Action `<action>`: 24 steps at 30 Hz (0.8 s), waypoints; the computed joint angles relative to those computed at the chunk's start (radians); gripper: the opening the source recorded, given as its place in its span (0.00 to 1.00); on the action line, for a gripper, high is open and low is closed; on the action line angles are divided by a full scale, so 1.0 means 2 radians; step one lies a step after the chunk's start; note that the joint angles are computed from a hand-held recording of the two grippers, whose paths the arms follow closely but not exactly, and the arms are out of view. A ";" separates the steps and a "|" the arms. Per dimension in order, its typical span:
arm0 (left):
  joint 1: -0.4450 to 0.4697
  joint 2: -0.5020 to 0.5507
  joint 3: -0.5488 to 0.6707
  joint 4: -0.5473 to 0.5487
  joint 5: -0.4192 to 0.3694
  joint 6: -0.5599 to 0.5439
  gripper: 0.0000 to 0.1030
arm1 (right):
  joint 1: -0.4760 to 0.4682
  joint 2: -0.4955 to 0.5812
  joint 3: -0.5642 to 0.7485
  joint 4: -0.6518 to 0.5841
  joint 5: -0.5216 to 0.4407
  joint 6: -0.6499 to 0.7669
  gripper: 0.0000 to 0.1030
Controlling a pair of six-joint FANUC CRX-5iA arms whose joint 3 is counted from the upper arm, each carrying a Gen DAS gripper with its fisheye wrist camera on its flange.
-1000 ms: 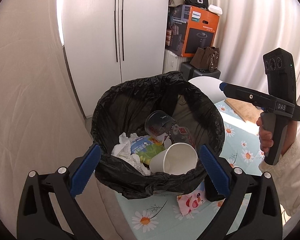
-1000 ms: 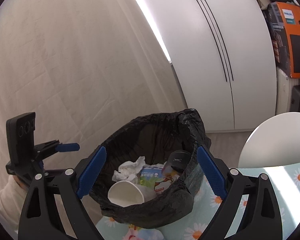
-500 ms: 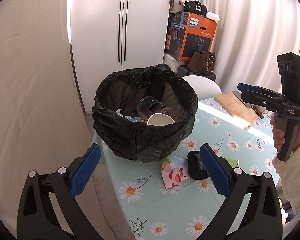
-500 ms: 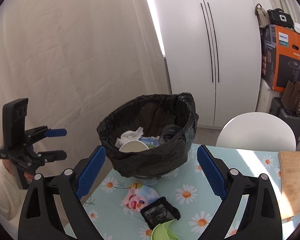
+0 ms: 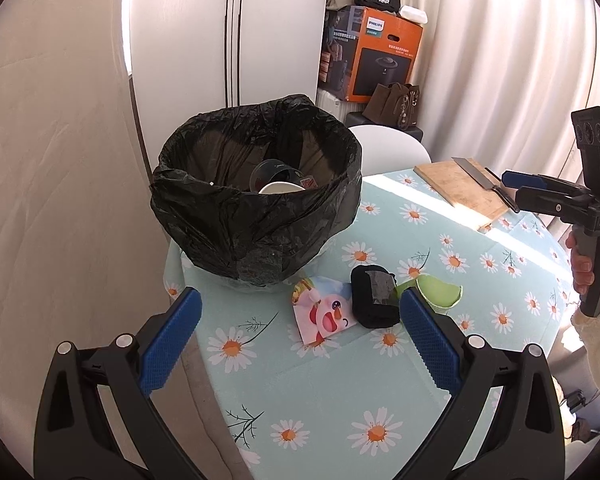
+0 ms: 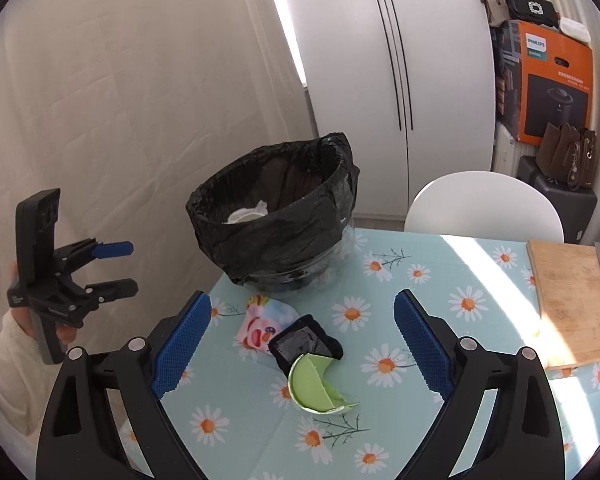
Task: Collect trash
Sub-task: 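Move both open tools back toward the green container on the table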
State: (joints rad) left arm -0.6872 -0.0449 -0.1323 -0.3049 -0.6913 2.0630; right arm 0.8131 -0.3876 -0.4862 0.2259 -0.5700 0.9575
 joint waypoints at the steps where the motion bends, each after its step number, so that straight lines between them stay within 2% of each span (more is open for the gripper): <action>1: -0.006 0.005 0.006 -0.009 -0.007 0.011 0.94 | -0.006 0.002 0.006 -0.020 -0.007 0.021 0.86; 5: -0.040 0.032 0.045 -0.058 -0.050 0.075 0.94 | -0.042 0.013 0.042 -0.113 -0.042 0.145 0.86; 10: -0.073 0.062 0.081 -0.083 -0.084 0.141 0.94 | -0.099 0.035 0.088 -0.211 -0.097 0.283 0.86; 13: -0.099 0.087 0.113 -0.108 -0.127 0.181 0.94 | -0.140 0.053 0.114 -0.274 -0.130 0.364 0.86; 20: -0.139 0.124 0.152 -0.137 -0.187 0.279 0.94 | -0.207 0.108 0.169 -0.379 -0.216 0.518 0.86; 24: -0.163 0.143 0.172 -0.157 -0.220 0.340 0.94 | -0.227 0.142 0.191 -0.413 -0.256 0.580 0.85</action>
State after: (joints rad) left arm -1.0131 0.2407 0.2122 -0.6184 -1.1323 2.7437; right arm 0.3585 -0.1028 -0.1052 -0.5993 -1.0814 2.1167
